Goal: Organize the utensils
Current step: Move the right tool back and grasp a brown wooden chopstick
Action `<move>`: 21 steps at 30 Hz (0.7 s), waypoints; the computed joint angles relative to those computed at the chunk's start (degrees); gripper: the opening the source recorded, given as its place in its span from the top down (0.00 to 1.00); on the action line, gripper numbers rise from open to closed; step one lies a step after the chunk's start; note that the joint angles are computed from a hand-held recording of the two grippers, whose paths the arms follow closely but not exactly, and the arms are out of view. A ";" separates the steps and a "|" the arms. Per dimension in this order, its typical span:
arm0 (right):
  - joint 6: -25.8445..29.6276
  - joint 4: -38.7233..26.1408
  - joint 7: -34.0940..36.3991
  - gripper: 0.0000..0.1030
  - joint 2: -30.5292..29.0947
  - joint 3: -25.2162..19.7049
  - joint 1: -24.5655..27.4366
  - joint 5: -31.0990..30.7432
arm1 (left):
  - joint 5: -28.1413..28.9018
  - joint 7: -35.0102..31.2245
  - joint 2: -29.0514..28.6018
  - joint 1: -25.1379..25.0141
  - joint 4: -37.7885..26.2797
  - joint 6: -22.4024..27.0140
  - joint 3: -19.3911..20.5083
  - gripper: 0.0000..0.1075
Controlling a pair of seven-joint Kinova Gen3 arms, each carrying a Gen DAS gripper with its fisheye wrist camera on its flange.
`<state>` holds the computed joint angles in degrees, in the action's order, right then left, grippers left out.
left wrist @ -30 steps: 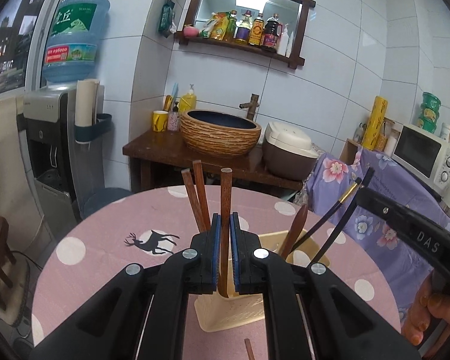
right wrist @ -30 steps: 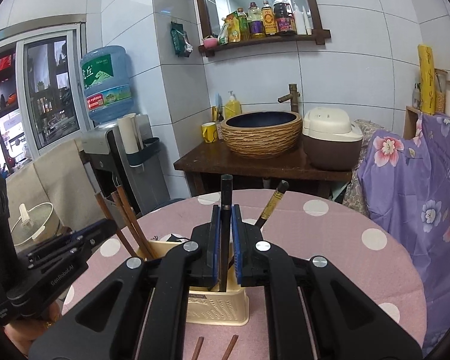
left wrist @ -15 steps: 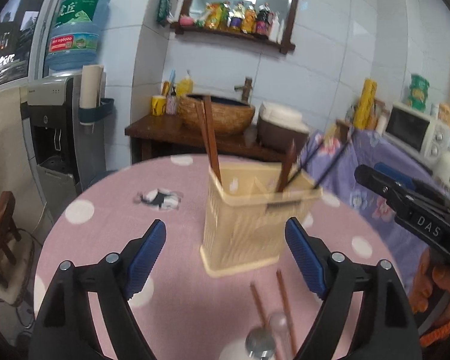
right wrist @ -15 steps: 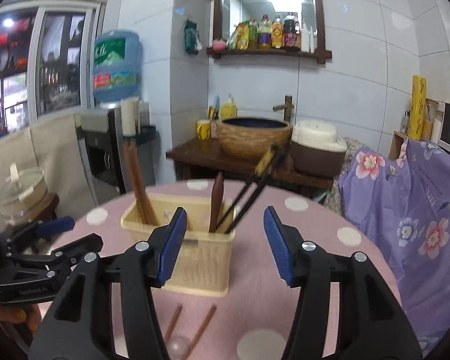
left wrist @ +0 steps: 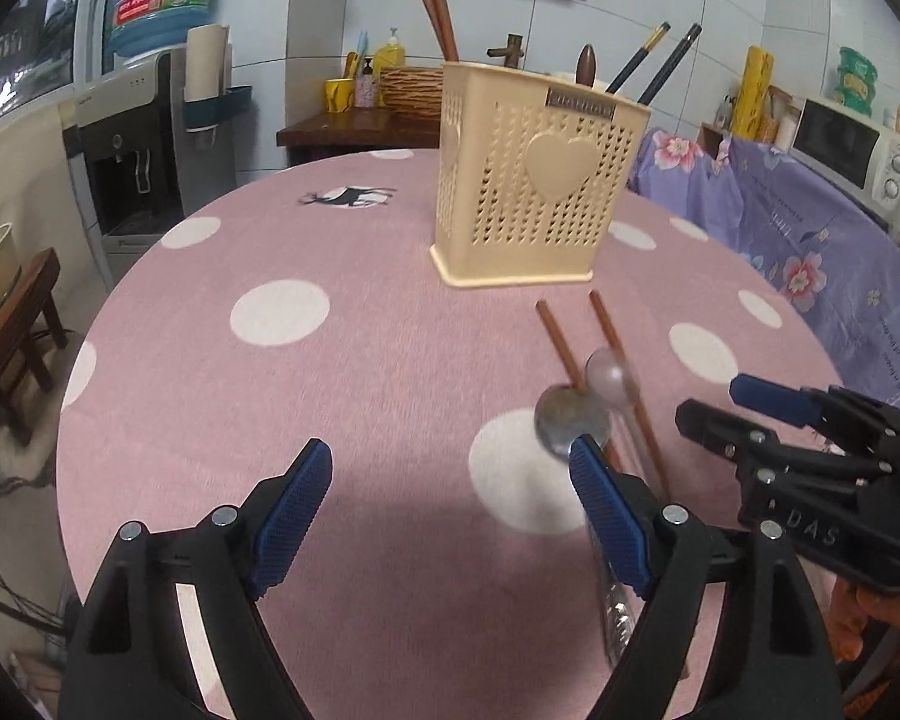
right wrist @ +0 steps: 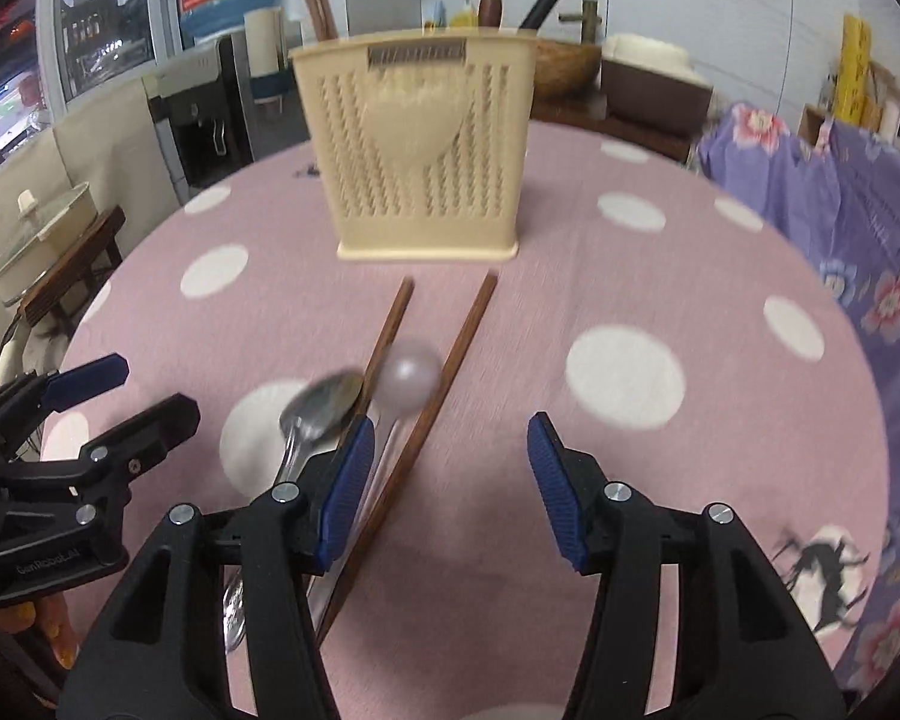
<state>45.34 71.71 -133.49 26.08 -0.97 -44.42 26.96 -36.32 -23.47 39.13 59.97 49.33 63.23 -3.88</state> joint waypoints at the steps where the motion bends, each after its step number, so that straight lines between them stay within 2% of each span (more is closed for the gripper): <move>1: 0.38 0.26 -0.76 0.48 0.23 0.16 -0.40 0.04 | 0.00 0.06 0.06 0.11 0.08 0.27 -0.04 0.25; 13: 5.68 -3.17 -2.17 0.52 3.25 -0.10 -1.73 -1.15 | -2.02 4.25 -1.54 1.22 3.54 -0.05 0.01 0.25; 16: 6.50 -4.34 -2.03 0.62 3.94 0.25 -2.39 -0.42 | -1.83 3.57 -1.18 0.94 3.03 0.16 0.60 0.25; 18: 6.46 -4.22 -2.14 0.79 3.81 0.42 -2.53 -0.23 | -1.56 3.04 -0.99 0.85 2.74 0.17 0.83 0.25; 21: 5.56 -2.61 -2.36 0.91 2.82 0.46 -1.96 -0.26 | -1.21 2.29 -0.70 0.89 2.29 0.05 1.02 0.25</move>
